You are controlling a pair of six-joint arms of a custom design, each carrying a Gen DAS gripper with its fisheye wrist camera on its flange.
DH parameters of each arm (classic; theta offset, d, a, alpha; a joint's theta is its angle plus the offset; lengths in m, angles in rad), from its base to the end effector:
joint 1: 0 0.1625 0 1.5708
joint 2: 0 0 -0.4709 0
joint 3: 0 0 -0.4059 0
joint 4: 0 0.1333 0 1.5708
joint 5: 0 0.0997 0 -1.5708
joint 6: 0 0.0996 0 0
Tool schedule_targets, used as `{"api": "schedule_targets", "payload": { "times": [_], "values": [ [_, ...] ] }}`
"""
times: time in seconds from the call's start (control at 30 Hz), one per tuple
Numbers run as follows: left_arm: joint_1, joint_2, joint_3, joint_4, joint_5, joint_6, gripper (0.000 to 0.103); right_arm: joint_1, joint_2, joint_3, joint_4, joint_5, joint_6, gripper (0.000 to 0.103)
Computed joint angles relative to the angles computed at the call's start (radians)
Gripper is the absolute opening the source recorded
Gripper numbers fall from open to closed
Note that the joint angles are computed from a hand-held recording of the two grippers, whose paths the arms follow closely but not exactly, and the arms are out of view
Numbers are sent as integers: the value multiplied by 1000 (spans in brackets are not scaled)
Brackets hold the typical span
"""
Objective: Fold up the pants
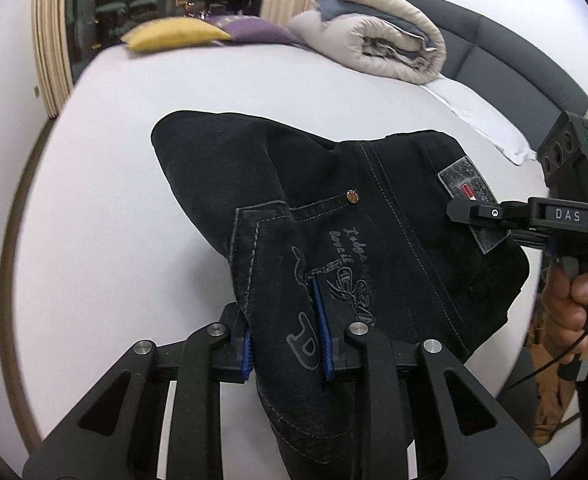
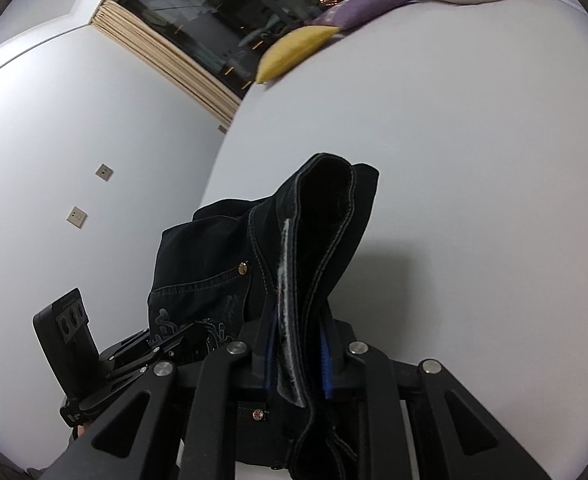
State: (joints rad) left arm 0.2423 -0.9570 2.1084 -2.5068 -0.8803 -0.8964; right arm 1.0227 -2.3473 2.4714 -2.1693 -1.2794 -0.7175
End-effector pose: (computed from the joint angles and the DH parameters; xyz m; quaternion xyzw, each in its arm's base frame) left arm -0.4552 -0.3152 0.0804 0.2361 0.9060 -0.2570 0.2396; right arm 0.0314 -0.2594 0.4089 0.1154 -0.9554 0.2709 0.0237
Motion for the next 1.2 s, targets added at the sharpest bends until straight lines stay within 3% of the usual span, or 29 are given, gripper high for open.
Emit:
{"api": "schedule_targets", "payload": {
  "times": [0.1, 0.2, 0.43, 0.6, 0.83, 0.9, 1.0, 1.07, 1.13, 1.17, 1.2],
  "values": [
    [31, -32, -16, 52, 44, 27, 23, 131, 122, -5, -127, -48, 98, 19],
    [72, -52, -31, 75, 77, 76, 23, 209, 213, -13, -205, -69, 162, 19],
    [203, -86, -10, 10, 87, 223, 23, 265, 342, -46, -287, -95, 224, 19],
    [276, -54, 31, -97, 63, 262, 26, 233, 460, -51, -365, -117, 259, 19],
    [297, -22, 88, -269, 72, 272, 45, 116, 513, -42, -364, -25, 199, 23],
    [308, -31, 110, -317, 56, 268, 55, 108, 522, -38, -366, 1, 193, 23],
    [317, -70, 148, -353, 55, 251, 58, 89, 514, -43, -325, 38, 177, 26],
    [287, -100, 169, -326, 100, 220, 58, 76, 489, -37, -325, 43, 186, 35],
    [219, -129, 191, -235, 177, 143, 58, 85, 445, -10, -387, 19, 215, 52],
    [178, -145, 201, -166, 236, 97, 63, 93, 407, 12, -435, -15, 225, 56],
    [126, -164, 207, -66, 312, 30, 76, 105, 367, 38, -482, -46, 226, 63]
  ]
}}
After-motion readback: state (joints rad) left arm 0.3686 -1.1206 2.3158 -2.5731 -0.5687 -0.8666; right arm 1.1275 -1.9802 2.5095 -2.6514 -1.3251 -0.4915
